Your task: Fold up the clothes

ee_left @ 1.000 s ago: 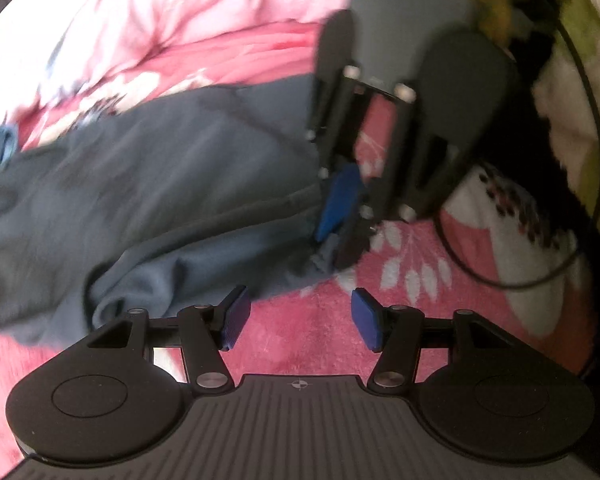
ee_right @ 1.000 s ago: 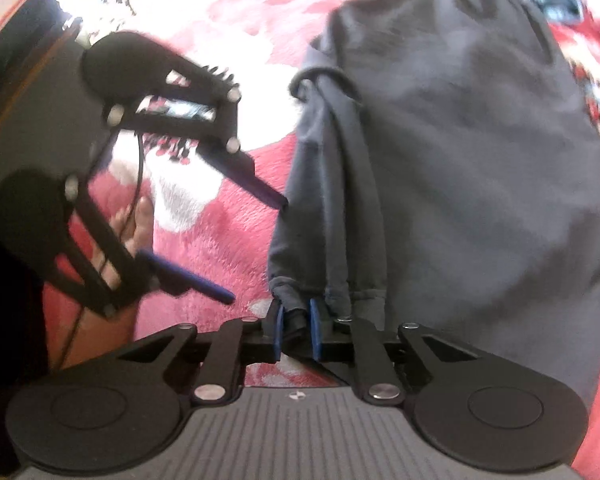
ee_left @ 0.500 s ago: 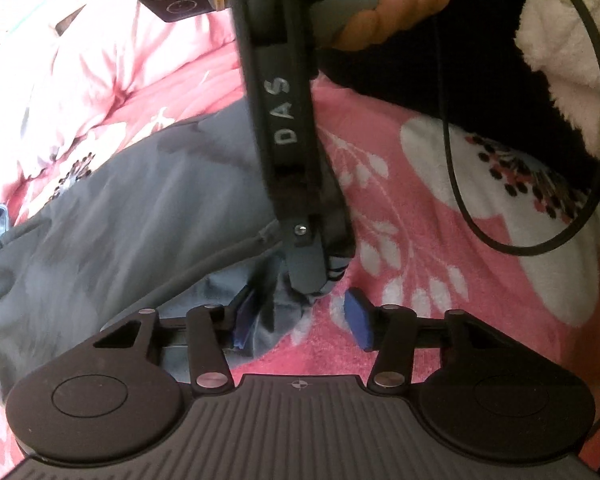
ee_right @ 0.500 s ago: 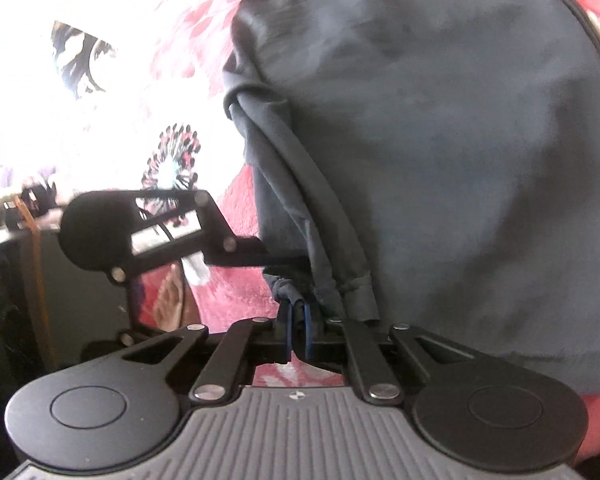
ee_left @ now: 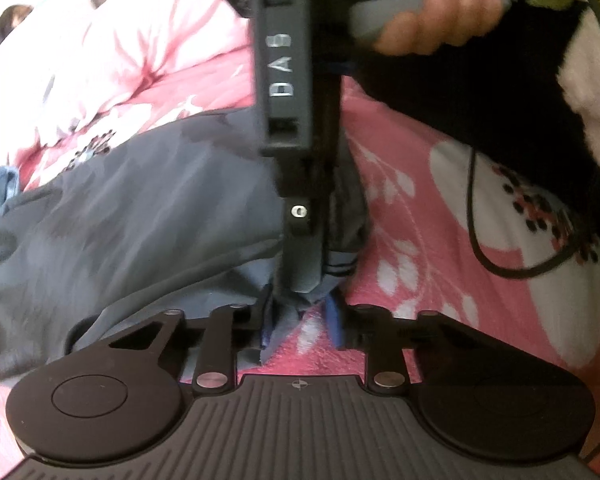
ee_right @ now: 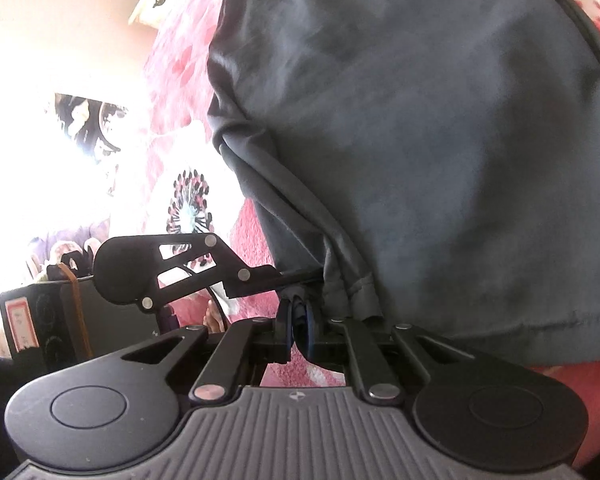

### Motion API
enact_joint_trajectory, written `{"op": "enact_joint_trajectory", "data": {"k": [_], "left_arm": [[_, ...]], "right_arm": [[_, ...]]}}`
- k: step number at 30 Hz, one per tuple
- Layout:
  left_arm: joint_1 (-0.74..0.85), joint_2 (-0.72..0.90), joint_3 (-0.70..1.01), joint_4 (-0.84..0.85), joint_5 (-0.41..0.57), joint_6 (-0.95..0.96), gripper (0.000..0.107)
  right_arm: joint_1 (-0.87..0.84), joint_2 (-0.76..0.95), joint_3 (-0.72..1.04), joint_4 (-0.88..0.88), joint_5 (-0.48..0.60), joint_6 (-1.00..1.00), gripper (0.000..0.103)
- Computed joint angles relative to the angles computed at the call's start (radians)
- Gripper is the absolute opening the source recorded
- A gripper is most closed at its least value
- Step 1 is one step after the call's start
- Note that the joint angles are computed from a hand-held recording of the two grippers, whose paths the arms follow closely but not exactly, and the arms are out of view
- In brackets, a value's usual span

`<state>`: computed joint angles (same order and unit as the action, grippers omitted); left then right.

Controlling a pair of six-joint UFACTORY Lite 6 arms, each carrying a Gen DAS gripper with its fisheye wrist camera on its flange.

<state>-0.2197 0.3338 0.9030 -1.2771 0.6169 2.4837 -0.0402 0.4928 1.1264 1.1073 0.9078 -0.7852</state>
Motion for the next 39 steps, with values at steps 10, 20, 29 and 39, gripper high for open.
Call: {"op": "enact_joint_trajectory", "data": {"k": [10,20,29,39], "left_arm": [[0.053,0.003,0.026,0.031,0.070,-0.152,0.011],[0.206,0.068,0.116,-0.053,0.257,-0.499,0.008],[0.265,0.103,0.136,-0.107,0.294,-0.585,0.008],[0.247,0.140,0.170,-0.131,0.282,-0.600,0.008]], "right_arm": [[-0.087,-0.060,-0.035,0.109,0.010,-0.052,0.020],[-0.169,-0.205,0.157,-0.070,-0.039,-0.087,0.041],[-0.021,-0.141,0.385,-0.550,0.084,-0.137,0.068],[0.434,-0.296,-0.093,-1.266,-0.399,0.339,0.067]]}}
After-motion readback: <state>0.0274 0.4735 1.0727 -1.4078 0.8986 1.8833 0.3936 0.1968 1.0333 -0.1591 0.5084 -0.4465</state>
